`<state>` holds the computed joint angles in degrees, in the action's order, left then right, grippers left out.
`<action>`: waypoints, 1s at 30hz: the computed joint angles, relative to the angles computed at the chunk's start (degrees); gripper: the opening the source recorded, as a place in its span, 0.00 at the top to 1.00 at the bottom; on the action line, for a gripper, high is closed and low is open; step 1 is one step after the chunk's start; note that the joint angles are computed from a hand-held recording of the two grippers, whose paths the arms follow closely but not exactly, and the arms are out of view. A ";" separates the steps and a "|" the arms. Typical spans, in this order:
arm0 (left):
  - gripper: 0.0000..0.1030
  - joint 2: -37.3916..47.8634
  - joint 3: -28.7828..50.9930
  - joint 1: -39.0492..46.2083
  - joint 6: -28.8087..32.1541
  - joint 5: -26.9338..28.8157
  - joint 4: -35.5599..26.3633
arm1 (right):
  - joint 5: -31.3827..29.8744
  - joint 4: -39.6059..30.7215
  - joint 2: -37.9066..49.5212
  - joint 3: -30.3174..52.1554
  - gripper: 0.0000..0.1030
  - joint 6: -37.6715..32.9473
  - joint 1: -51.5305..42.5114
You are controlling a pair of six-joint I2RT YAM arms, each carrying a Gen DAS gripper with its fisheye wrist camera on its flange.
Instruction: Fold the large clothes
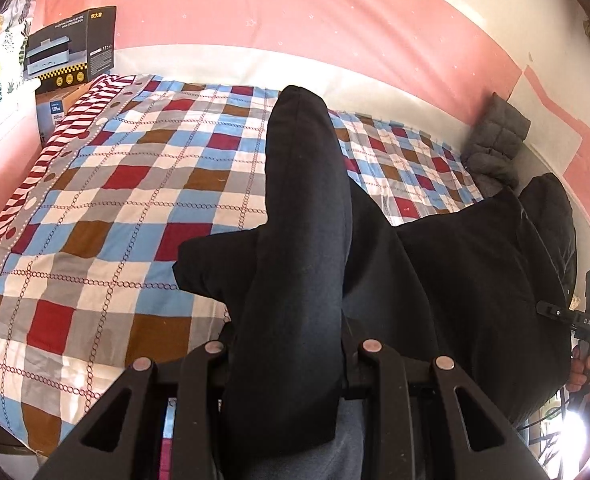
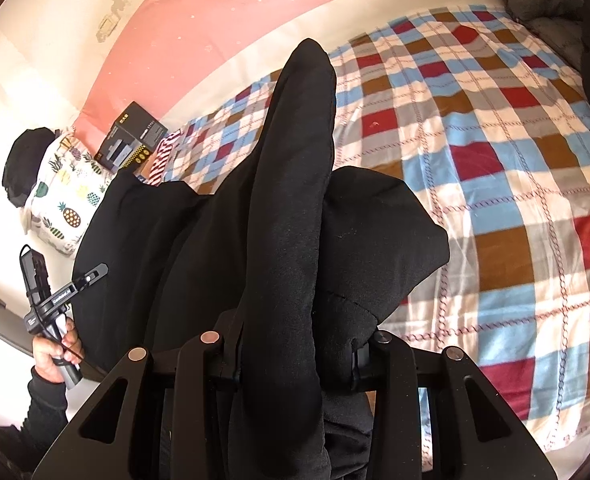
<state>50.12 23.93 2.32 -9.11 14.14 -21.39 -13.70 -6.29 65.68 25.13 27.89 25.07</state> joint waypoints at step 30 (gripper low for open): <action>0.69 55.63 50.84 22.16 10.46 11.03 6.59 | -3.43 1.15 56.98 60.86 0.64 -0.68 2.00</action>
<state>105.74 74.77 24.48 1.35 25.17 -14.80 -17.13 -5.13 122.67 85.99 27.21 27.07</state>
